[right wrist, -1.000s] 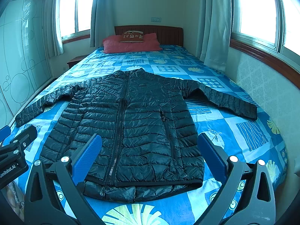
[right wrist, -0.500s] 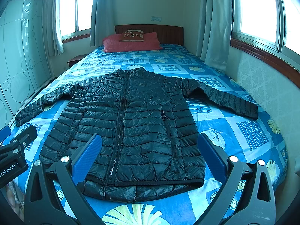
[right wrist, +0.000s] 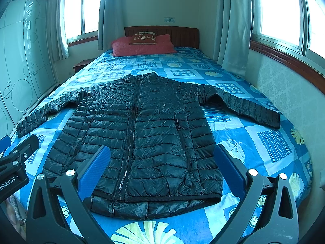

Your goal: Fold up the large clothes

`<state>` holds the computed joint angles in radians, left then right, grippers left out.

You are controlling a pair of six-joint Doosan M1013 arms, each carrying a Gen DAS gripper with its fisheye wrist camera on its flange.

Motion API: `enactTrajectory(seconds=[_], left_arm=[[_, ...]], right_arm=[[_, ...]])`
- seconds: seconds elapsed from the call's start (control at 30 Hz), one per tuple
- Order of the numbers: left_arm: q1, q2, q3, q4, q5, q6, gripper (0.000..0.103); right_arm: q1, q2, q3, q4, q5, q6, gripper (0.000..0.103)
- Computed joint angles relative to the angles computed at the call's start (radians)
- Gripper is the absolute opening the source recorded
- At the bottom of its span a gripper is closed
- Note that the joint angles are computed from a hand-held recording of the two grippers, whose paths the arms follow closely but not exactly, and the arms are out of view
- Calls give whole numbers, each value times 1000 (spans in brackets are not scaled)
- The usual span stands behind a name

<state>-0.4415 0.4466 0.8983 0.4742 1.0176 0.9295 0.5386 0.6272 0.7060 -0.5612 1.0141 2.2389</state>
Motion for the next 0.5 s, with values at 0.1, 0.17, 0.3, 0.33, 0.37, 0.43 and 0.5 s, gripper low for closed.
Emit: enactTrajectory(seconds=[0.1, 0.17, 0.3, 0.33, 0.37, 0.43, 0.5], left_arm=[[0, 1, -2, 0, 2, 0, 98], [0, 1, -2, 0, 2, -1, 98], [0, 1, -1, -1, 2, 1, 98], [0, 1, -3, -1, 3, 1, 98], [0, 1, -1, -3, 3, 2, 98], [1, 4, -6, -6, 7, 4, 98], [2, 6, -10, -9, 11, 4, 98]], right_arm=[[0, 0, -1, -1, 0, 0, 101], [0, 1, -2, 0, 0, -2, 101], [-2, 4, -9, 4, 5, -6, 101], [-3, 5, -15, 6, 8, -10, 101], [4, 0, 11, -6, -5, 10, 101], [3, 1, 8, -4, -4, 7, 101], [2, 1, 4, -2, -2, 4, 101]])
